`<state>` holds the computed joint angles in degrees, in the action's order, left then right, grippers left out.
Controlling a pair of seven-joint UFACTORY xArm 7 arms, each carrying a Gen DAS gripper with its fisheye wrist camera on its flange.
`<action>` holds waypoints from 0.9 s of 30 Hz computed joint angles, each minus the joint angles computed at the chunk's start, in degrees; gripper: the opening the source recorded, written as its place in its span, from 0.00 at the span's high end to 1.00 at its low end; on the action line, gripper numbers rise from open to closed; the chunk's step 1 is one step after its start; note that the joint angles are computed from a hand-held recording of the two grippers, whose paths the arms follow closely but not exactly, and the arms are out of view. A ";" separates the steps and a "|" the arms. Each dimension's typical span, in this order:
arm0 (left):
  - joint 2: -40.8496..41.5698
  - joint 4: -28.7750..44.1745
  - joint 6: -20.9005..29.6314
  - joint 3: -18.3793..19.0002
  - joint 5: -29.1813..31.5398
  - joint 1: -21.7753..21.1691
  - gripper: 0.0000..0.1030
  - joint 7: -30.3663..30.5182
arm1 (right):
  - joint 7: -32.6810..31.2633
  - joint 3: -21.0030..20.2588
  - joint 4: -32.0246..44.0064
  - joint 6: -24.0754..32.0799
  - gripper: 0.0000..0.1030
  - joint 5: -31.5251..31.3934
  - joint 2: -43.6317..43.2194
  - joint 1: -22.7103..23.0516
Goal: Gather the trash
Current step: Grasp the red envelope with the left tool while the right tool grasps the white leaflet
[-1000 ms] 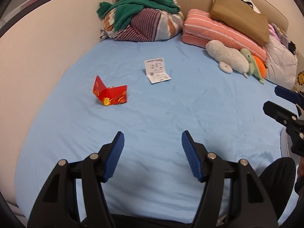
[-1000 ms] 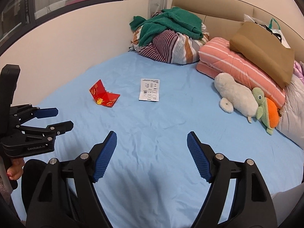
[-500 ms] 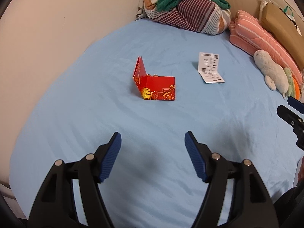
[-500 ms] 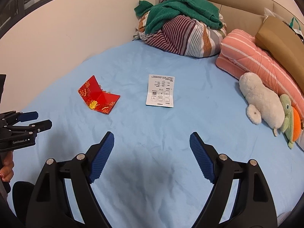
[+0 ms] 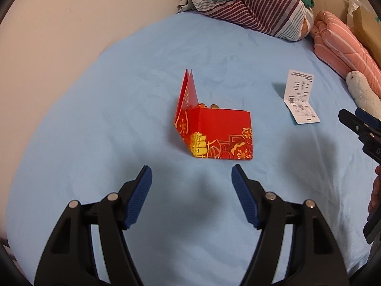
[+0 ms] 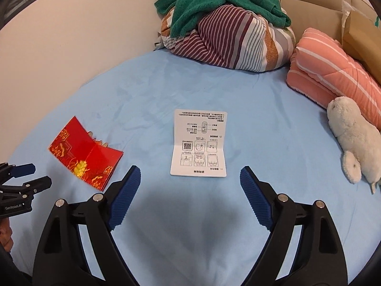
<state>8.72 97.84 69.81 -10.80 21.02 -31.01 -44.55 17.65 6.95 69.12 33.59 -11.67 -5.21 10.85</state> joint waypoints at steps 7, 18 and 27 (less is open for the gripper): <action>5.37 2.59 -2.68 1.67 0.18 0.58 0.32 1.97 | 1.48 -1.23 5.99 -1.81 0.20 -3.12 9.97 0.68; 11.63 6.96 -4.75 4.15 -0.84 0.17 0.42 5.00 | 1.65 -3.71 10.48 0.06 0.20 -2.82 17.41 2.00; 13.13 7.67 -7.51 4.59 -2.69 -0.07 0.74 7.23 | 2.46 -4.44 10.98 0.35 0.22 -4.04 18.75 2.95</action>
